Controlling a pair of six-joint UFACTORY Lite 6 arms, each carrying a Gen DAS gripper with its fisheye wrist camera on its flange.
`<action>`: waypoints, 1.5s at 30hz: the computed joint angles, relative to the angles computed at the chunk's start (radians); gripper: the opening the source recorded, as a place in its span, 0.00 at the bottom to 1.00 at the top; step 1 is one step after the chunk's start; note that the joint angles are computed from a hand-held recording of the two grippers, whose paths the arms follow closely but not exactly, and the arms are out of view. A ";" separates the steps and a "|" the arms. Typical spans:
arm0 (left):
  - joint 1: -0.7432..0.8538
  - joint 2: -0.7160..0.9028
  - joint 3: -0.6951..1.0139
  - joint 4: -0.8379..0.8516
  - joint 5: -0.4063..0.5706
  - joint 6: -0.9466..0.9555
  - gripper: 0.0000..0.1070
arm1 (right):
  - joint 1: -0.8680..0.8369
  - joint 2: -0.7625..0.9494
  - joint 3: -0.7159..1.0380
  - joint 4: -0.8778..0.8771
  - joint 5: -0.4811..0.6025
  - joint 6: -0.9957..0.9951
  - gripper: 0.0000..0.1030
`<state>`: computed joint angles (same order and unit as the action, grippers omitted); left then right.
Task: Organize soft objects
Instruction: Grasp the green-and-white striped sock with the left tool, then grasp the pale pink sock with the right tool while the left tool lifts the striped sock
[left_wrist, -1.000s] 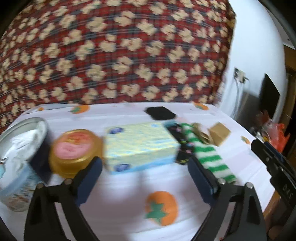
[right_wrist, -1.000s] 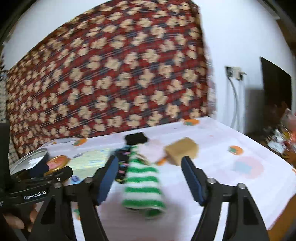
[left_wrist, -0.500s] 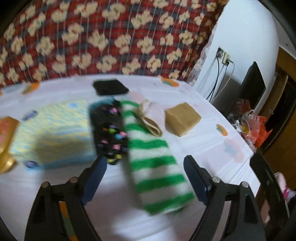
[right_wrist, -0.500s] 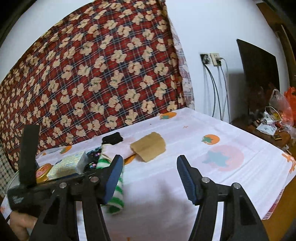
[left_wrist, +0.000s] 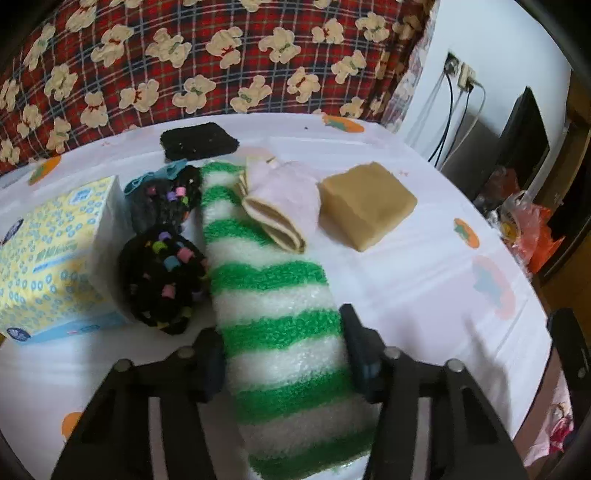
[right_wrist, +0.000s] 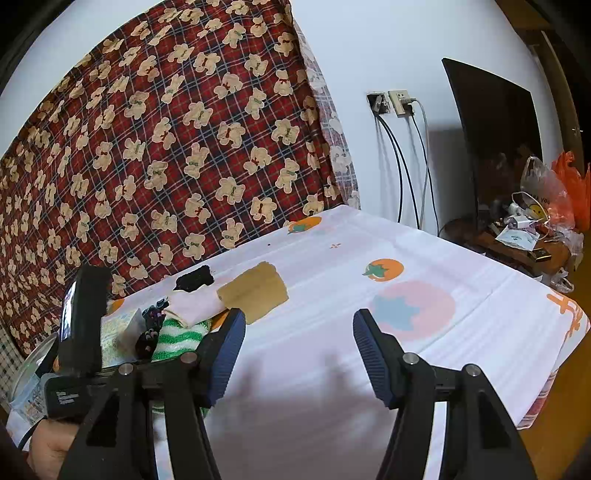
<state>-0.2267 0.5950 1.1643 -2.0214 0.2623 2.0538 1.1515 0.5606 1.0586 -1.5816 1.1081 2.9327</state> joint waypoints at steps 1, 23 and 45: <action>0.021 -0.003 -0.007 0.043 0.027 -0.034 0.39 | 0.001 0.001 0.001 0.000 0.001 0.000 0.61; 0.314 -0.341 -0.349 0.173 0.417 0.119 0.34 | -0.055 0.093 0.168 -0.033 -0.109 -0.105 0.61; 0.540 -0.440 -0.360 0.172 0.630 0.037 0.34 | -0.183 0.159 0.362 -0.103 -0.373 -0.294 0.60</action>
